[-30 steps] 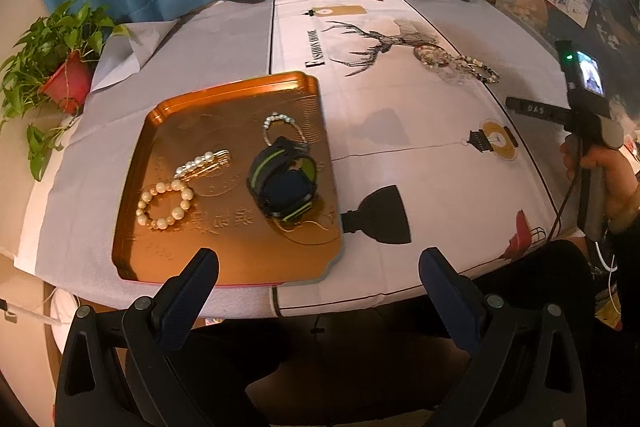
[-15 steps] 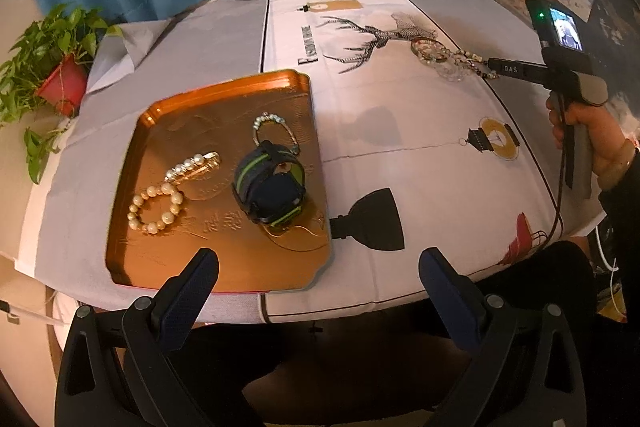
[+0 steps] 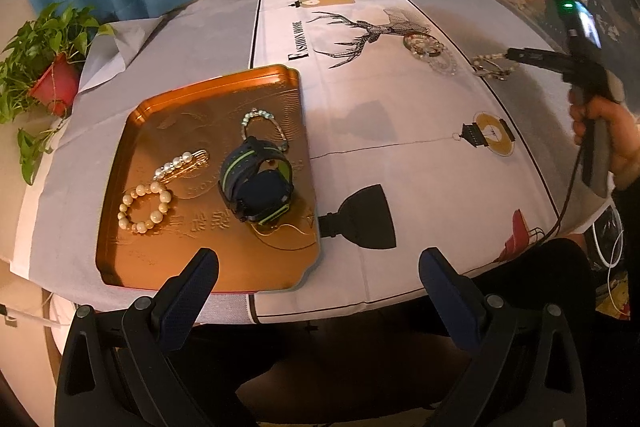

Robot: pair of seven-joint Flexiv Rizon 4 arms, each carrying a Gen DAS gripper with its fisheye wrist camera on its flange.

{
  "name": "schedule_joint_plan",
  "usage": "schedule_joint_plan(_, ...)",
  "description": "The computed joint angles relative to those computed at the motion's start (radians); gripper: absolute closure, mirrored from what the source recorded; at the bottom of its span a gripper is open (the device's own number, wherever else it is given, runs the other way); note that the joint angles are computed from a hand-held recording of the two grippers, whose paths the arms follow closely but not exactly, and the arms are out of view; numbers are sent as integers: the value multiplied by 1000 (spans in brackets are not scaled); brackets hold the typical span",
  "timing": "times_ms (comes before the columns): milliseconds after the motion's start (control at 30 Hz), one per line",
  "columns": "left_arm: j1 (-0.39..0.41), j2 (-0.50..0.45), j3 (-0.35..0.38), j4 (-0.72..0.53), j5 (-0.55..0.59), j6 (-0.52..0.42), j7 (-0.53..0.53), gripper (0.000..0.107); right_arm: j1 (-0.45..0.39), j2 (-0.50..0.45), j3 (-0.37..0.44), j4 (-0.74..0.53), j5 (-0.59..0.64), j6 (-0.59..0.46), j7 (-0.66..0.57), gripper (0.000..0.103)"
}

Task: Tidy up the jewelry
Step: 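Grasp the white-and-black beaded bracelet with the right tool and lift, then grasp the silver chain bracelet with the left tool while the right tool holds the beaded bracelet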

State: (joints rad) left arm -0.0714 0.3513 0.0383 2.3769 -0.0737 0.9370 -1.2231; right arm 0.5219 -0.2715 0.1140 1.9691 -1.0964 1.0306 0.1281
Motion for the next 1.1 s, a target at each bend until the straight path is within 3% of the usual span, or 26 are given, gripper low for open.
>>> schedule_joint_plan(167, -16, -12, -12, -8, -9, 13, 5, 7, -57, 123, 10, 151, -83, 64, 177, 94)
schedule_joint_plan(267, -39, -37, -22, -25, -40, 22, 9, 7, -102, 170, 35, 237, -67, 87, 244, 94)
schedule_joint_plan(333, -57, -60, -30, -41, -66, 27, 10, 7, -120, 188, 57, 281, -3, 90, 227, 94)
schedule_joint_plan(400, -78, -95, -42, -68, -101, 35, 8, 7, -137, 205, 64, 322, -18, 145, 228, 94)
schedule_joint_plan(500, -118, -157, -63, -117, -169, 61, 16, 7, -118, 238, 103, 340, 21, 35, 161, 94)
schedule_joint_plan(633, -172, -296, -119, -234, -214, 111, 65, 7, -115, 271, 123, 355, 99, -104, 120, 92)
schedule_joint_plan(867, -245, -619, -200, -564, -128, 42, 32, 7, -169, 302, 110, 406, 39, -11, 113, 84)
schedule_joint_plan(1100, -359, -834, -153, -834, 42, -108, -79, 13, -174, 311, 120, 418, -17, -37, 124, 73)
